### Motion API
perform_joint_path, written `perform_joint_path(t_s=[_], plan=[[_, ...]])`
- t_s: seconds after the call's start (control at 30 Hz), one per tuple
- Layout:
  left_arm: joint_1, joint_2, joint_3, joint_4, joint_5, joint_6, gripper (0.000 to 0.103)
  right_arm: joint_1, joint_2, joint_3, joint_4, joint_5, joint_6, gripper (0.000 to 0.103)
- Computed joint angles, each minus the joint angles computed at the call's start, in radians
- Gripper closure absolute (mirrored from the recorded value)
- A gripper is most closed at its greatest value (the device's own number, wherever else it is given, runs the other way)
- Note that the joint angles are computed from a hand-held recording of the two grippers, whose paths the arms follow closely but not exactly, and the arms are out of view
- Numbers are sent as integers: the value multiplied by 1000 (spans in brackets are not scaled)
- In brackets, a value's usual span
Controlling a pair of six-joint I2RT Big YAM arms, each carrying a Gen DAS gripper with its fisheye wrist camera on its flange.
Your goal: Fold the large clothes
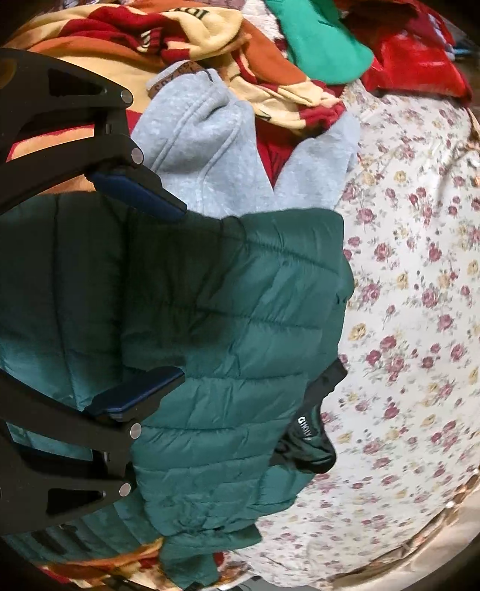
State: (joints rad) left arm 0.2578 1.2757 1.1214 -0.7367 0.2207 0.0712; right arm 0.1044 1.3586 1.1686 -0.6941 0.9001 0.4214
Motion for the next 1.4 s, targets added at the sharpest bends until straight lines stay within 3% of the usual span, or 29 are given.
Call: perform_joint_path(t_s=[0.23, 0.37, 0.43, 0.5, 0.6, 0.7, 0.8, 1.03, 1.23, 1.4], plan=[[-33, 2, -5, 4, -31, 33, 21, -110, 93, 35, 32, -193, -96, 5], [-35, 14, 4, -9, -31, 29, 21, -109, 142, 55, 26, -209, -120, 7], [-28, 15, 6, -13, -17, 18, 21, -99, 135, 42, 27, -182, -105, 22], [-20, 17, 11, -20, 0, 5, 21, -79, 123, 27, 50, -122, -127, 57], [-14, 16, 13, -24, 2, -6, 21, -59, 97, 10, 87, -98, -157, 81], [-10, 19, 15, -24, -5, -12, 21, -67, 81, 13, 66, -160, -106, 90], [-6, 25, 18, -22, -25, -22, 21, -67, 60, 14, 49, -213, -71, 91], [20, 42, 47, -56, -37, -38, 21, 13, 55, 28, 33, -195, -68, 92], [50, 33, 57, -52, -20, -50, 21, 190, 82, 95, 50, -129, -134, 93], [60, 37, 60, -57, -21, -61, 21, 346, 135, 173, 72, -131, -173, 93]])
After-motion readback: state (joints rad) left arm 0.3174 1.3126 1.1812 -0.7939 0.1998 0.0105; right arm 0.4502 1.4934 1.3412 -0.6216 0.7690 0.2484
